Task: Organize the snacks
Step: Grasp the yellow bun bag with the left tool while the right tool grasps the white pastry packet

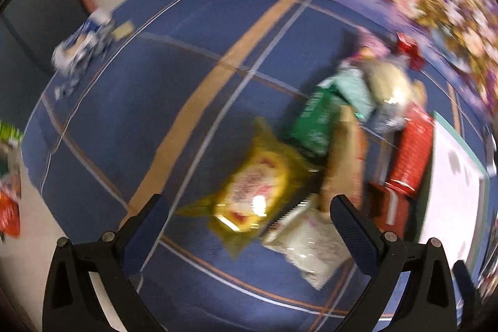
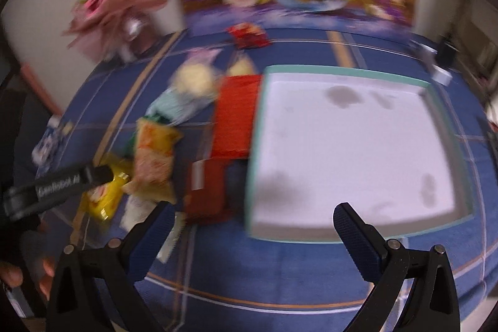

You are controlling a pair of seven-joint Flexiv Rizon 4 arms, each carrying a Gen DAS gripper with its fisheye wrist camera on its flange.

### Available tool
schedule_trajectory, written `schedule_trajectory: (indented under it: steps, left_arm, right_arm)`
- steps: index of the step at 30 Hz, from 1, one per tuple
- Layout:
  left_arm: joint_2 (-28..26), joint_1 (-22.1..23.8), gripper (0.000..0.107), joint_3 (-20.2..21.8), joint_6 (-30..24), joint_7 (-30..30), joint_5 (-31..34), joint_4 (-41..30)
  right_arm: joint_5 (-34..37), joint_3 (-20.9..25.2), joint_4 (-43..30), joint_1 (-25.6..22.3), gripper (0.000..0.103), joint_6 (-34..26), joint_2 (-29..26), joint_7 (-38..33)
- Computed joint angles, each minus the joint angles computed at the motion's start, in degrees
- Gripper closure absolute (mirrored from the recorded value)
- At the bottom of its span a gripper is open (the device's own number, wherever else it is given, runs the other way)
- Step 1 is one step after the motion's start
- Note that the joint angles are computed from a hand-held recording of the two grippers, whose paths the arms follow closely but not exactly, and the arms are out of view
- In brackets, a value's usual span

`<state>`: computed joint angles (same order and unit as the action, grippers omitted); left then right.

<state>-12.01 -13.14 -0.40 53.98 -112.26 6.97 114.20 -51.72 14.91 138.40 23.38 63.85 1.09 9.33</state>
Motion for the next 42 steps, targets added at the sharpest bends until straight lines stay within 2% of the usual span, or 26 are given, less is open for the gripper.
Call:
schedule_trajectory:
  steps: [6,13,17,22,25,27,29,35,42]
  left_arm:
    - [-0.9,2.4,0.004,0.5,-0.9,0.7,-4.3,1.4]
    - [-2.2,3.2,0.004,0.5,-0.8,4.3,-5.1,1.0]
    - [-3.0,3.8,0.004,-0.1,-0.3,7.8,-6.9,0.8]
    - [-5.0,3.6,0.005,-0.4,-1.1,11.0,-8.0,-1.0]
    - [-5.9,3.0,0.014,-0.7,-3.0,11.4,-8.7,-2.6]
    - [-6.5,2.9,0.014,-1.2,-2.9,12.2,-9.9,-2.7]
    - [-7.0,2.4,0.017,-1.2,-2.5,12.6,-10.2,-2.6]
    - [-8.9,1.5,0.025,-1.8,-1.5,12.9,-12.0,-2.8]
    - [-9.7,1.0,0.043,-0.5,-0.9,10.0,-11.6,-2.8]
  right_arm:
    - [-2.8,-1.8,-4.6,2.3,0.000,5.7,-7.6,-4.1]
    - [1.0,-3.6,-8.3,5.4,0.000,8.9,-12.9,-12.2]
    - [0.5,-5.1,-9.8,6.9,0.004,10.5,-14.9,-15.1]
    - [4.9,-4.6,-11.7,8.2,0.012,11.0,-17.2,-22.4]
    - [9.0,-4.0,-12.9,8.9,0.014,10.4,-18.6,-26.7]
    - [11.8,-3.6,-13.5,9.2,0.019,10.0,-19.2,-29.0]
    - [13.5,-4.0,-14.2,10.0,0.019,9.2,-20.0,-30.0]
    - [14.0,-5.8,-15.1,11.7,0.020,8.1,-21.1,-31.2]
    - [14.4,-6.5,-17.8,13.1,0.020,5.8,-23.8,-33.5]
